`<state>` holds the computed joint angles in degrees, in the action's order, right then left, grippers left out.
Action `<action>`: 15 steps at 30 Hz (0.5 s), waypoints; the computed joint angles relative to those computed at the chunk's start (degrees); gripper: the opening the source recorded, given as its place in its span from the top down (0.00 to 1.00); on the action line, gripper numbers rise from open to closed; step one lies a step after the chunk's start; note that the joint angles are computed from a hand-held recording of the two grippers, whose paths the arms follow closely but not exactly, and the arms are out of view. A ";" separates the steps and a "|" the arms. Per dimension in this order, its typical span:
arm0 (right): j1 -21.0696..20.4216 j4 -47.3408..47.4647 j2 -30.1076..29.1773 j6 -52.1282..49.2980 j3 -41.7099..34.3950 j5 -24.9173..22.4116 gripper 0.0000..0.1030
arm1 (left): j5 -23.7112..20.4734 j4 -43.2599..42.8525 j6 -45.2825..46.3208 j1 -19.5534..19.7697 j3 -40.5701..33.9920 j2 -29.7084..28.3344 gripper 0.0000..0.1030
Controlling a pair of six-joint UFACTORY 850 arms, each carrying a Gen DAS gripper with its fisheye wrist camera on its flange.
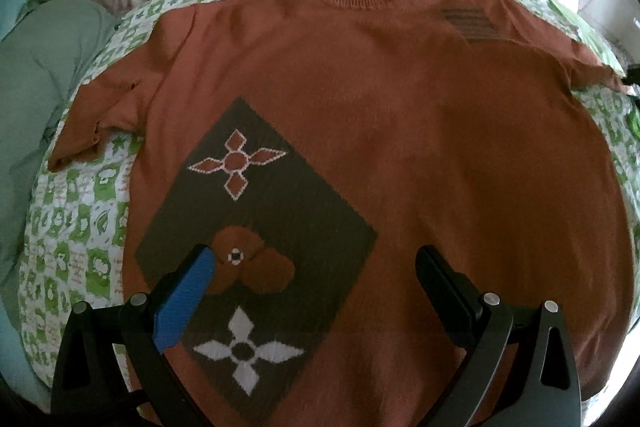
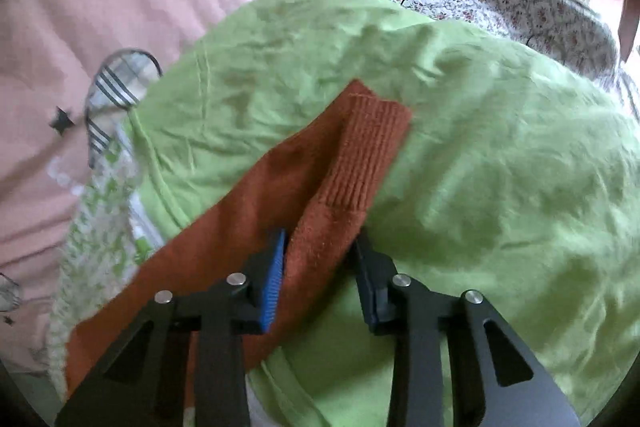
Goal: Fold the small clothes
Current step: 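Grasp the sweater sleeve cuff with the right gripper and lift it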
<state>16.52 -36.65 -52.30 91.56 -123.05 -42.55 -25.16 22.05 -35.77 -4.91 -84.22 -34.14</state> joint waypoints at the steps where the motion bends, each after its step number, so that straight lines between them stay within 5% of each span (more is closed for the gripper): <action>1: 0.12 -2.57 2.72 3.37 4.60 2.93 0.70 | -0.12 -0.77 0.61 0.04 -0.33 -0.32 0.02; 4: -0.02 -5.57 5.24 7.17 9.46 8.78 0.81 | -0.76 -3.24 2.87 0.14 -1.73 -1.48 0.02; 13: -0.58 -3.43 1.11 6.84 3.77 8.75 0.82 | 0.38 -3.71 2.94 0.37 -1.20 -0.78 0.02; 15: 0.45 -6.41 1.28 6.70 3.46 10.96 0.92 | 0.95 -3.66 2.17 0.73 -0.71 -0.38 0.02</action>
